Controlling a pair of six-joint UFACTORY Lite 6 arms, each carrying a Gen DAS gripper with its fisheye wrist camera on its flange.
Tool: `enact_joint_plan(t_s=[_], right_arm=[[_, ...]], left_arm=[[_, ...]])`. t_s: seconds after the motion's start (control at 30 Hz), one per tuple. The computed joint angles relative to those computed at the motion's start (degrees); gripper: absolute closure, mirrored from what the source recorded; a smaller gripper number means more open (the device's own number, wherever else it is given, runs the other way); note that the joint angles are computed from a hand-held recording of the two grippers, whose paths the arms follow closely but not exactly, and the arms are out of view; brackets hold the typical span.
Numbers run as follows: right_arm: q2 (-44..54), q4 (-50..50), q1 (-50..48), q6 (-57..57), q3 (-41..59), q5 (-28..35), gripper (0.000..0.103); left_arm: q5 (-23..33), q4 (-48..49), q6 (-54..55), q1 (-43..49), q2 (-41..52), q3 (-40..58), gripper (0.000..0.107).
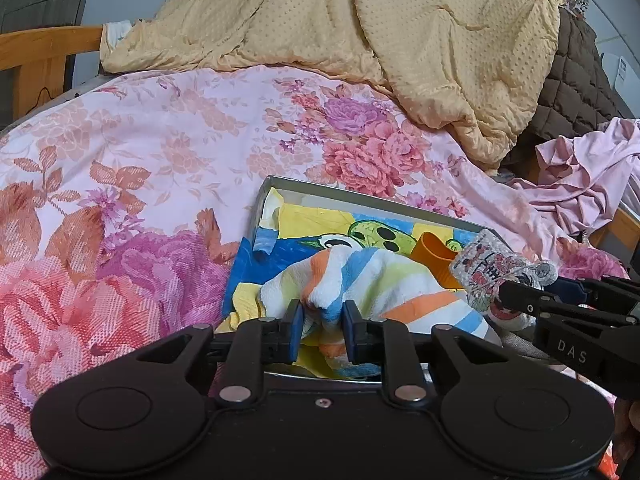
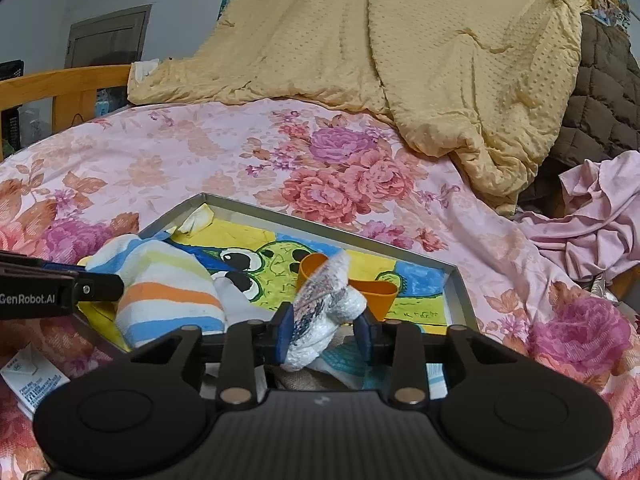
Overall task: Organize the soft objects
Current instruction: 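Open the left tool over the tray while the right tool releases the foam net there, then withdraw both tools from the tray and hold them over the bed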
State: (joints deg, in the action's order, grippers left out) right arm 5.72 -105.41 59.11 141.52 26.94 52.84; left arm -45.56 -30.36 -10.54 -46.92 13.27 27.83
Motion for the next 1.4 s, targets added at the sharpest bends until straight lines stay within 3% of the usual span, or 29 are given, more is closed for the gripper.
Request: enact_joint_plan(t_s=[0.07,0.3,0.5,0.7,1.07,1.2,1.4], right_arm=[[-0.2,0.1,0.2,0.1,-0.2,0.0,0.057],[-3.1,2.6,2.4,1.1,-2.1,0.7,0.03],[-10.8,10.6,9.0,0.6,-6.3,2.5,0.015],[-20.3,23.2,20.1,-0.9,-10.1,8.1,0.002],[-29.8,47.6,45.9,5.3,-9.6,24.3,0.0],[-25.9,54.4,56.5,12.2,-5.6,29.0,0.0],[-15.5,60.8,64.9,17.0,2.8,32.2,0.0]], left_arm=[[0.1,-0.6,0.3,-0.2,-0.2,-0.2,0.077],[-0.9,-5.4,2.0,-2.2,-2.0,-1.8,0.039],[-1.5,-12.0,4.2,-5.3,-8.0,-6.1,0.026],[-3.2,-27.1,12.9,-14.2,-16.7,-10.7,0.009],[-11.0,-59.5,27.9,-39.1,-27.2,-14.6,0.005],[-15.2,-70.3,32.1,-49.6,-27.8,-13.5,0.005],[-23.0,-82.3,32.6,-63.8,-28.1,-11.4,0.005]])
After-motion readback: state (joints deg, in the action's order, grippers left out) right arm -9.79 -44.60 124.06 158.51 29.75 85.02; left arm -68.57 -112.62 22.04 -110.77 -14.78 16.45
